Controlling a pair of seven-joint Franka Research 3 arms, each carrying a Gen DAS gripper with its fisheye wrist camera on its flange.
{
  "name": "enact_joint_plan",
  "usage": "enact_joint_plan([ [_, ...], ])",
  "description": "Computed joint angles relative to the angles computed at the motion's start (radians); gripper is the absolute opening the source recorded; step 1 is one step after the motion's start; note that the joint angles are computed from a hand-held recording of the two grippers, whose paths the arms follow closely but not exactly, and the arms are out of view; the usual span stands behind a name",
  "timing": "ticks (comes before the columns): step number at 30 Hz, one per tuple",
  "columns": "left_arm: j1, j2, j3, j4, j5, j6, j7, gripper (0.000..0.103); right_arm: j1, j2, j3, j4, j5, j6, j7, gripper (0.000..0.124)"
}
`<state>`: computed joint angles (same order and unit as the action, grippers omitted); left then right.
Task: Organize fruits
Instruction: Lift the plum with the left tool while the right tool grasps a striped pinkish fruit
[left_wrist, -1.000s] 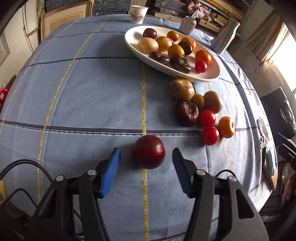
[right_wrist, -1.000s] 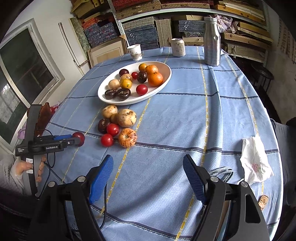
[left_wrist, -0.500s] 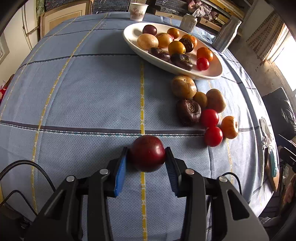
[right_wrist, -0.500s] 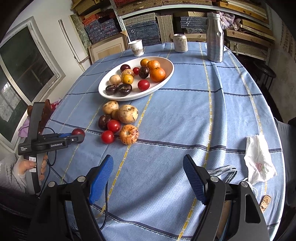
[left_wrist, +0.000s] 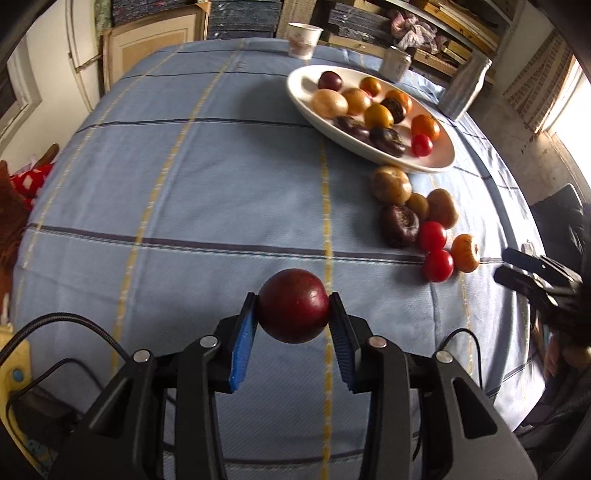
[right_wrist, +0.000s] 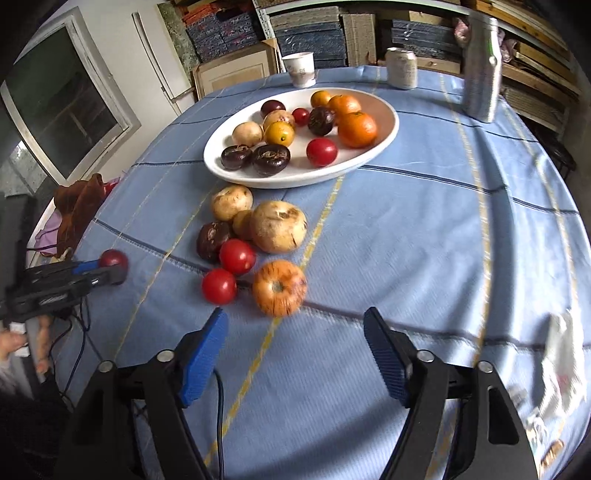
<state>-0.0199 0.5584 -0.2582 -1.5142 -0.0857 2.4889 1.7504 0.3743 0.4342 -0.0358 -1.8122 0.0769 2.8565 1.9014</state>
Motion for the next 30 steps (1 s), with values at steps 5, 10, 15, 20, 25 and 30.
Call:
enact_joint_plan([
  [5, 0.012, -0.032, 0.014, -0.043, 0.0, 0.011, -0.021, 0.038, -0.016, 0.068, 0.014, 0.096, 0.017, -0.047, -0.029, 0.062],
  [10, 0.017, -0.039, 0.017, -0.055, 0.006, 0.013, -0.031, 0.038, -0.024, 0.104, 0.03, 0.149, 0.034, -0.086, -0.064, 0.052],
  [15, 0.018, -0.03, 0.016, -0.041, 0.007, 0.003, -0.032, 0.038, -0.028, 0.122, 0.038, 0.175, 0.053, -0.106, -0.09, 0.047],
  [20, 0.014, -0.01, 0.012, -0.013, 0.009, -0.013, -0.025, 0.038, -0.028, 0.129, 0.038, 0.185, 0.066, -0.119, -0.102, 0.044],
  [25, 0.006, 0.0, 0.014, 0.003, 0.015, -0.022, -0.031, 0.038, -0.022, 0.131, 0.031, 0.191, 0.059, -0.126, -0.108, 0.041],
  [30, 0.004, 0.007, 0.014, 0.015, 0.019, -0.032, -0.032, 0.038, -0.012, 0.134, 0.02, 0.199, 0.04, -0.135, -0.105, 0.039],
])
